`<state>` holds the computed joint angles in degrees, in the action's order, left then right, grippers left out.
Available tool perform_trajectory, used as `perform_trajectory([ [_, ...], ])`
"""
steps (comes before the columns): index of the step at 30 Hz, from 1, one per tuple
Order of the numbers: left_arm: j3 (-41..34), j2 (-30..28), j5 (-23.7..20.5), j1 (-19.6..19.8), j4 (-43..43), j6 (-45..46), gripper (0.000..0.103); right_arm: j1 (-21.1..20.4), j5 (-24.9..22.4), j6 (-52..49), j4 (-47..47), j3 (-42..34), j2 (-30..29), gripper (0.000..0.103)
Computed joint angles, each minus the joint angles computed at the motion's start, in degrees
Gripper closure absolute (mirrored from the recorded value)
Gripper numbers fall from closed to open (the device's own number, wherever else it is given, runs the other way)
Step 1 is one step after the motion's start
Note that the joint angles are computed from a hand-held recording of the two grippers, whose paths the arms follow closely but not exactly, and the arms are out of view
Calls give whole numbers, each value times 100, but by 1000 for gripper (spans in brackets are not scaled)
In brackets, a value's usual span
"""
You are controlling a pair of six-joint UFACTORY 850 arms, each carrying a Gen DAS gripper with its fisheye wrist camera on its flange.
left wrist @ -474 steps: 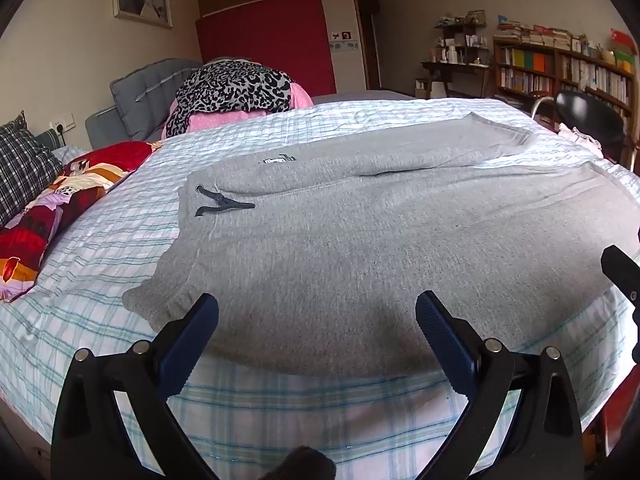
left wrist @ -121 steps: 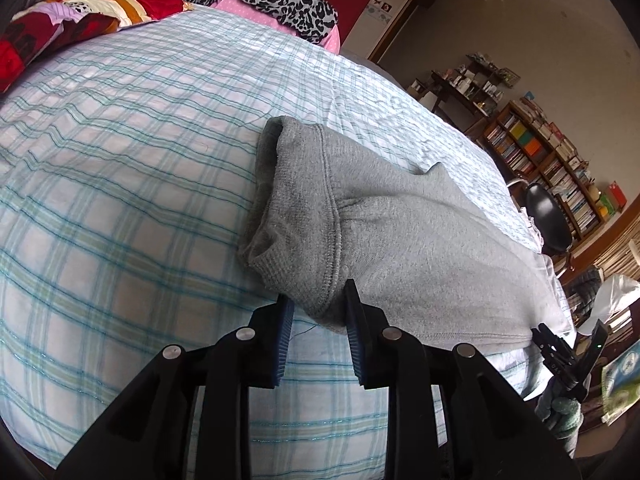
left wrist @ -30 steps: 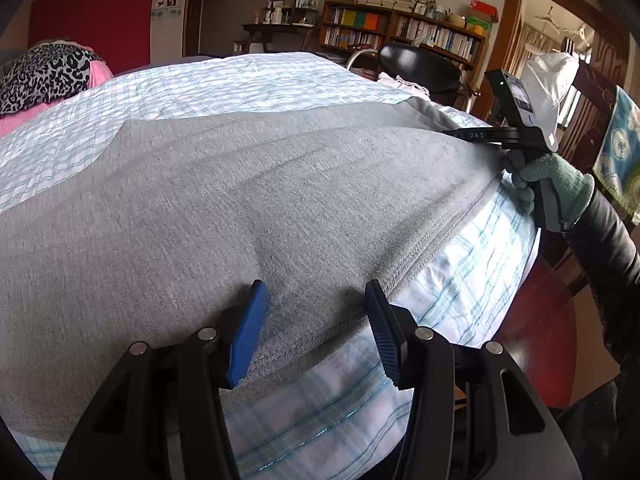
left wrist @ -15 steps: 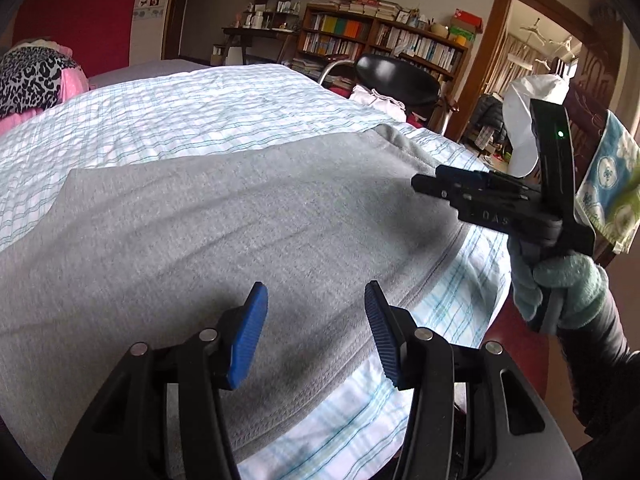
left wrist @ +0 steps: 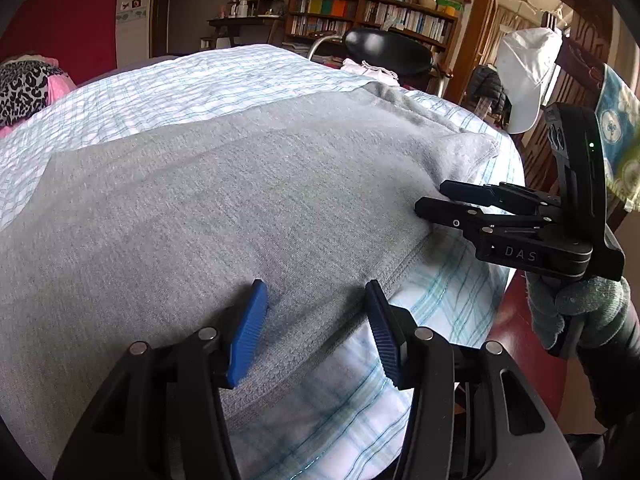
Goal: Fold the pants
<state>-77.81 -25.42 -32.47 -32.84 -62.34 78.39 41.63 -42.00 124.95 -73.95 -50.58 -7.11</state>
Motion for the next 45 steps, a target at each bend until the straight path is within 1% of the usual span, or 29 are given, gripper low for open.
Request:
perform_trajectory([
  [1, -15, -9, -10, 4, 8, -14, 53, 18, 3, 192, -119, 57, 62, 46],
  [3, -27, -18, -46, 22, -2, -29, 53, 54, 17, 923, -500, 298, 303, 47],
  [7, -58, -14, -78, 33, 82, -174, 53, 168, -629, 2340, -641, 861, 880, 47],
  [9, -137, -39, -166, 43, 191, -377, 53, 139, -824, 2947, -577, 1156, 1166, 46],
  [13, -382, -139, -468, 102, 321, -820, 53, -138, -597, 3990, -983, 1627, 1563, 46],
  [15, -447, -151, -449, 91, 358, -941, 53, -272, -482, 4448, -1331, 1731, 1606, 46],
  [19, -481, -116, -413, 73, 326, -963, 53, -424, -511, 4753, -1564, 1642, 1481, 45],
  [20, -486, -104, -397, 62, 306, -938, 53, -410, -608, 4847, -1509, 1619, 1442, 47],
  [21, -490, -92, -377, 50, 268, -898, 53, -373, -798, 4860, -1335, 1581, 1392, 47],
  [23, -533, -104, -351, 29, 171, -835, 52, -172, -1498, 4492, -491, 1330, 1173, 47],
  [24, -560, -119, -346, 11, 125, -815, 52, -103, -1762, 4397, -202, 1231, 1081, 45],
  [25, -586, -140, -343, -5, 66, -774, 52, -88, -1807, 4491, -154, 1226, 1060, 44],
  [26, -612, -174, -342, -25, 22, -737, 51, -127, -1699, 4518, -151, 1214, 1044, 41],
  [28, -721, -287, -361, -88, 194, -909, 51, -183, -1626, 4220, -39, 1101, 967, 37],
  [30, -756, -374, -392, -133, 340, -1041, 51, -270, -1426, 4256, -216, 1076, 964, 37],
  [31, -714, -372, -330, -153, 342, -1019, 51, -310, -1304, 4299, -387, 1069, 958, 37],
  [33, -584, -314, -205, -172, 192, -760, 51, -411, -978, 4495, -794, 1076, 945, 38],
  [34, -555, -297, -195, -170, 171, -702, 51, -452, -880, 4555, -901, 1062, 922, 40],
  [36, -570, -305, -274, -143, 175, -722, 51, -457, -971, 4720, -926, 1071, 910, 49],
  [38, -588, -320, -353, -112, 158, -732, 51, -431, -1084, 5093, -992, 1165, 968, 67],
  [39, -587, -325, -378, -101, 141, -728, 51, -428, -1104, 5243, -1044, 1202, 984, 69],
  [41, -564, -319, -365, -102, 108, -694, 51, -417, -1143, 5185, -1073, 1170, 959, 82],
  [43, -541, -303, -369, -97, 82, -666, 51, -382, -1235, 4994, -1120, 1110, 949, 87],
  [45, -570, -312, -445, -73, 102, -719, 51, -333, -1397, 4783, -1213, 1026, 951, 88],
])
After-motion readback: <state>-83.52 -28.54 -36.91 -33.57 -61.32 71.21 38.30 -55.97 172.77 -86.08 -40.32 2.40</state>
